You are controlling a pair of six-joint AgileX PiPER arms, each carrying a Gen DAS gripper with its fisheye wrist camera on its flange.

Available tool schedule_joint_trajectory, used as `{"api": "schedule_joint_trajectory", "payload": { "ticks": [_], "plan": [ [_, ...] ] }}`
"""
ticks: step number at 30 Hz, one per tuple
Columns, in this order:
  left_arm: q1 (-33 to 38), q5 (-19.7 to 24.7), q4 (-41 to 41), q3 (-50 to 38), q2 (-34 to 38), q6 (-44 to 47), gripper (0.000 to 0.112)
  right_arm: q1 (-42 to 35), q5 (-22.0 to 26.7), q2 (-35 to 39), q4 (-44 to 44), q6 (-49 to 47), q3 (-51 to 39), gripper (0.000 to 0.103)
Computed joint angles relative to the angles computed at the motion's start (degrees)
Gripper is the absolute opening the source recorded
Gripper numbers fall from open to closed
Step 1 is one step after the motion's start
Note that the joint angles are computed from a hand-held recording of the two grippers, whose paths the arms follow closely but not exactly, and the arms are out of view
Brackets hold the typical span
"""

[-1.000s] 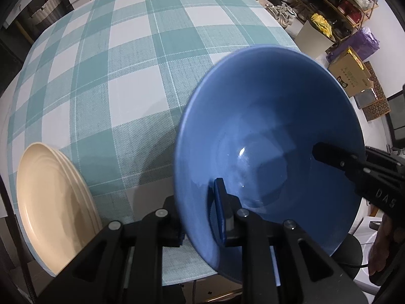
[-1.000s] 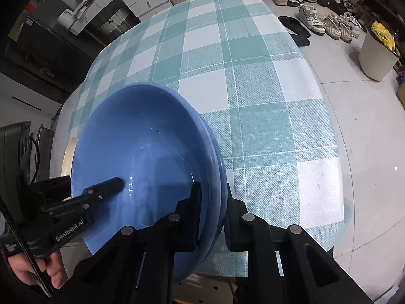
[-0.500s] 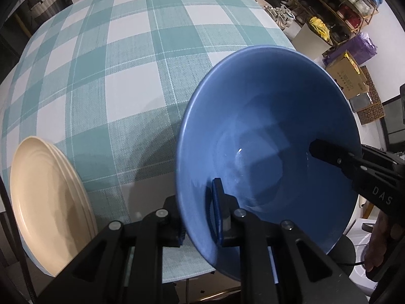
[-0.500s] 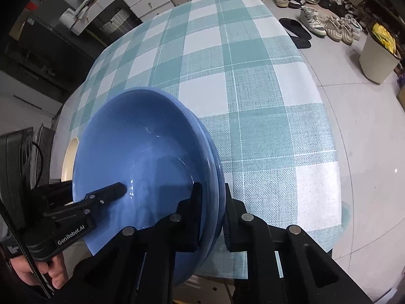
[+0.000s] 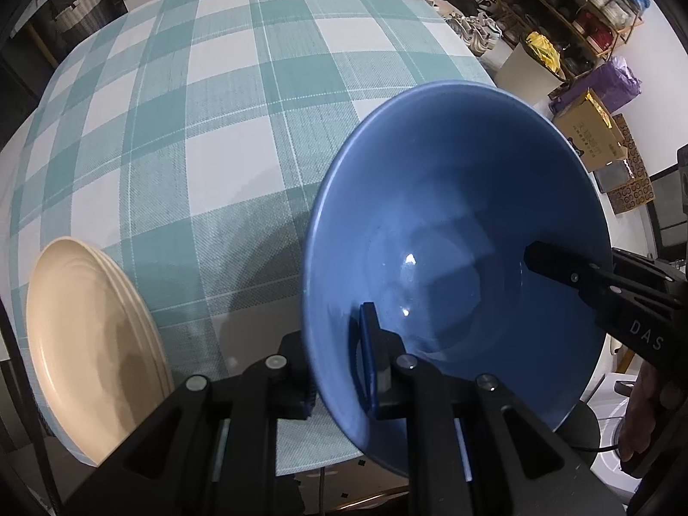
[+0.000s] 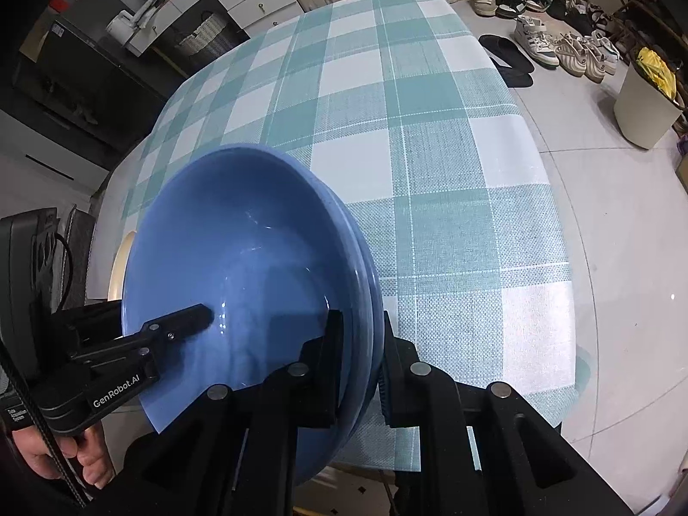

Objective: Organize plates and bowls
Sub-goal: 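Lift the blue bowls with both tools above the table, then carry the blue bowls with both tools over the cream plates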

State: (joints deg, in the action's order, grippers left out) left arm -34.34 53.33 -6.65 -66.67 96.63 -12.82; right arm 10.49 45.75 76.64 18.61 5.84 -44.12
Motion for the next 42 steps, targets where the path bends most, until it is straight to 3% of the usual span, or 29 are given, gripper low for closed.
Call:
{"api": "schedule_joint_trajectory", "payload": {
  "ticks": [12,22,28,42],
  "plan": [
    [1.72,2.46,-0.19,-0.80,-2.32,0.73,0.014,1.98,3.36,-0.84,-1.85,3.72,-3.54,0.013],
    [6.49,6.87,-1.00,-1.89,-6.33,2.92,0.015,8.13,8.87,1.27,-6.39,12.49,-12.48,0.013],
    [11.68,9.73,-0.09,-2.50,-9.67,4.33,0.015,13.87,13.01,5.35,-8.70,16.78,-21.01,0.013],
    [26.94,13.31,-1.45,-2.07,-12.95,13.49,0.015,23.81,16.92,17.87,-9.71,22.79,-38.89,0.013]
  ]
}}
